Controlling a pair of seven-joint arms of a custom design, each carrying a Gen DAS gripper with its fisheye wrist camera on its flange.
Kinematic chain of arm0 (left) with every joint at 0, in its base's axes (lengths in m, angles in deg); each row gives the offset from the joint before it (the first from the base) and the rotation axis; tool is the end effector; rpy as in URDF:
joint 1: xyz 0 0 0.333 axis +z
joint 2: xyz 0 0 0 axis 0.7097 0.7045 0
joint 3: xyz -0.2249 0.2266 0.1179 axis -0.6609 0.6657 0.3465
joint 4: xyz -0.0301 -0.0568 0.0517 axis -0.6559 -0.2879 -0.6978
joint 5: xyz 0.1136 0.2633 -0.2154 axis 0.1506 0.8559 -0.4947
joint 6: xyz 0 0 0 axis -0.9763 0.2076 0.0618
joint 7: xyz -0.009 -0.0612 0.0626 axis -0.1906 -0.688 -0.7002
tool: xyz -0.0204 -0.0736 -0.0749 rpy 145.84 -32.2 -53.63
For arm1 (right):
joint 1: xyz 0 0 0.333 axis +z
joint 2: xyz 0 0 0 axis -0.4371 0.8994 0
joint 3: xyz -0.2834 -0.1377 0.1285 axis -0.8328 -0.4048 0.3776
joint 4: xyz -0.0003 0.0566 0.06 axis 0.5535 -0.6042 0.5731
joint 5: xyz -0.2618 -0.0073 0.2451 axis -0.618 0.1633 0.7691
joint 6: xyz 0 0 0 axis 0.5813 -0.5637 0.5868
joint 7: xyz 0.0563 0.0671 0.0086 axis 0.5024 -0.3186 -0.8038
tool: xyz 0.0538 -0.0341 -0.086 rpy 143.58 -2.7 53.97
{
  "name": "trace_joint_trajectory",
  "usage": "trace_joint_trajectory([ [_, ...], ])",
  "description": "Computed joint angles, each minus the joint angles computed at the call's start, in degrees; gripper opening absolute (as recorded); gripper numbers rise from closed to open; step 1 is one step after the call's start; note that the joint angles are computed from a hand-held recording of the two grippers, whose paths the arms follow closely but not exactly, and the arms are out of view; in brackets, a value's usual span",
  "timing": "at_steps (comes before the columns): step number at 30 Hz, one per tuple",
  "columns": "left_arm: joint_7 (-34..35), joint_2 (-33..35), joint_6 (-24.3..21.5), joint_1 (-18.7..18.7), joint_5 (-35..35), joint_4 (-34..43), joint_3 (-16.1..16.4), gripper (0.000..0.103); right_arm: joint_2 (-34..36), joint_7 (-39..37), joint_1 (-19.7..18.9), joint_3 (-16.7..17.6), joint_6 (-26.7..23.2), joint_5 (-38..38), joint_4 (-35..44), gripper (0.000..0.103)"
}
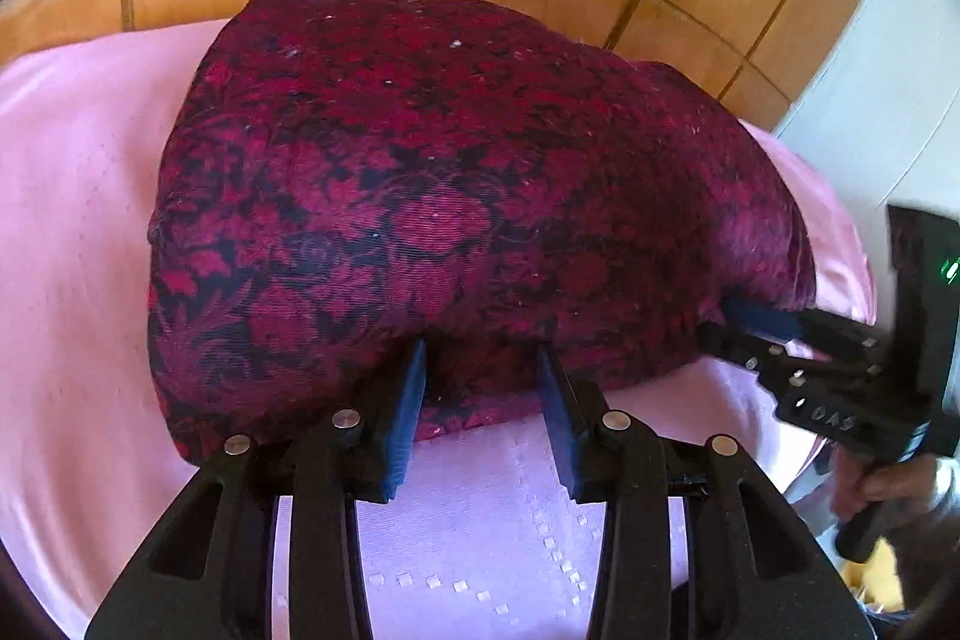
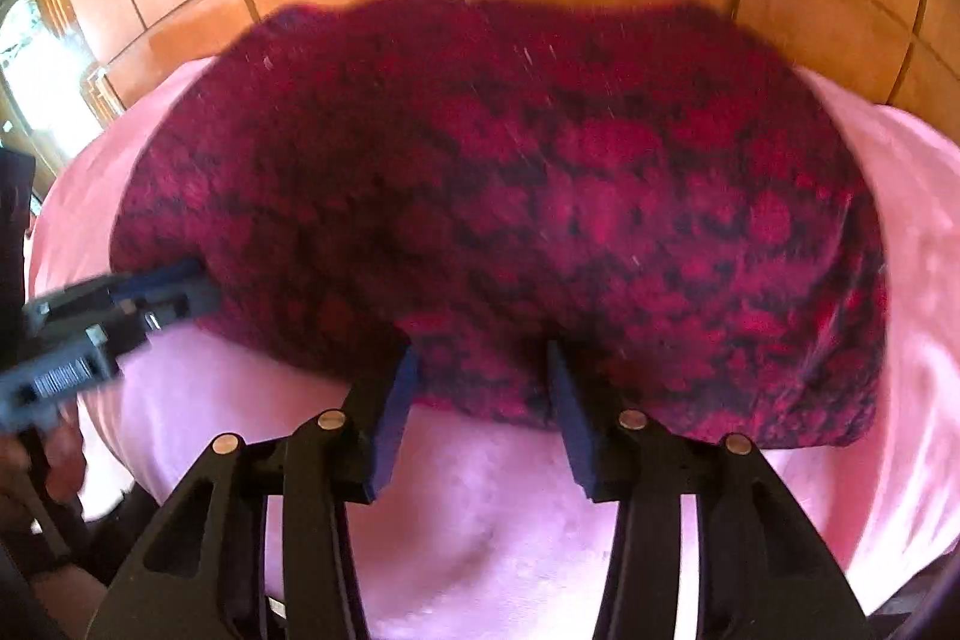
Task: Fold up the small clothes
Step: 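Press and smooth the folded garment with both open grippers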
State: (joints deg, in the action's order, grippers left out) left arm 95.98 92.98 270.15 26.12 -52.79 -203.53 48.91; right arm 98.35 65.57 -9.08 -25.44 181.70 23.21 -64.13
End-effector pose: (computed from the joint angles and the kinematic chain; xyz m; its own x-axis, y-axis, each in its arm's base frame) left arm 0.5411 -0.1887 0.3134 0.0188 -0.9526 0.3038 -0.7802 -0.2040 -0.5914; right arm 0.6063 0.2854 0.3431 0.5437 -0.8281 -0.1363 -0.7219 -0.3786 -0.5793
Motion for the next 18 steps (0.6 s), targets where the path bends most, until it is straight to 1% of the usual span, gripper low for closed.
trace_joint_trajectory([
  [1,0.4,-0.4,-0.3,-1.2,-0.6,-0.3,1.1,0.038,0.2,-1.3,-1.3,1.5,0.7,0.8,-0.3,0.043],
  [2,0.9,-1.1,-0.5,-3.1,-1.5,-0.8,2.7,0.038,0.2,-1.4,-1.4,1.6,0.6,1.2,-0.1,0.043],
  [3,1.0,-1.9,0.0,-3.8,-1.9,-1.7,3.1,0.038,0.4,-1.1,-1.2,1.4,0.3,1.3,0.4,0.043],
  [4,1.1,-2.4,0.4,-3.1,-1.8,-2.0,2.5,0.038,0.6,-1.1,-1.2,1.4,0.3,1.5,0.7,0.044],
  [5,1.4,-3.3,1.9,-3.6,-2.6,-3.2,3.0,0.038,0.7,-1.6,-1.7,2.0,0.5,2.0,0.7,0.044],
  [6,2.6,-4.4,3.3,-6.2,-5.2,-4.7,5.3,0.038,0.5,-2.2,-2.3,2.6,0.8,2.5,0.3,0.044],
  [7,3.6,-5.1,4.3,-7.2,-7.4,-5.6,6.2,0.039,0.5,-2.4,-2.3,2.7,0.7,2.7,0.5,0.045],
  [8,3.6,-6.4,5.8,-6.7,-9.1,-7.0,6.0,0.040,0.2,-2.8,-2.5,2.9,0.8,3.0,0.0,0.045],
  [9,3.0,-7.5,7.2,-5.1,-10.0,-8.3,5.2,0.040,-0.1,-3.1,-2.7,3.2,0.6,3.4,-0.3,0.049],
  [10,2.4,-8.3,8.4,-3.5,-10.7,-9.3,4.5,0.040,-0.6,-3.9,-3.8,4.2,-0.4,4.3,-0.4,0.051],
  [11,2.3,-9.5,9.2,-2.3,-12.2,-10.2,4.5,0.040,-1.1,-5.3,-5.4,5.8,-1.3,6.0,-0.6,0.057],
  [12,1.4,-10.1,9.7,-0.1,-11.8,-10.7,3.6,0.040,-1.9,-7.2,-7.1,7.7,-1.5,8.4,-1.6,0.061],
  [13,0.6,-10.4,9.9,1.8,-11.5,-10.9,2.8,0.040,-3.0,-8.3,-7.6,8.2,-1.7,10.1,-2.4,0.061],
  [14,-1.3,-10.5,9.8,4.7,-10.1,-10.7,1.5,0.040,-3.6,-9.0,-7.6,8.1,-2.1,11.4,-2.6,0.062],
  [16,-8.1,-10.1,10.2,13.6,-1.8,-10.2,-3.7,0.040,-4.6,-10.7,-7.4,8.0,-2.1,14.0,-2.6,0.062],
  [18,-12.4,-8.5,9.6,18.8,4.0,-8.0,-6.5,0.040,-5.2,-13.2,-7.7,8.4,-1.7,17.0,-2.1,0.064],
])
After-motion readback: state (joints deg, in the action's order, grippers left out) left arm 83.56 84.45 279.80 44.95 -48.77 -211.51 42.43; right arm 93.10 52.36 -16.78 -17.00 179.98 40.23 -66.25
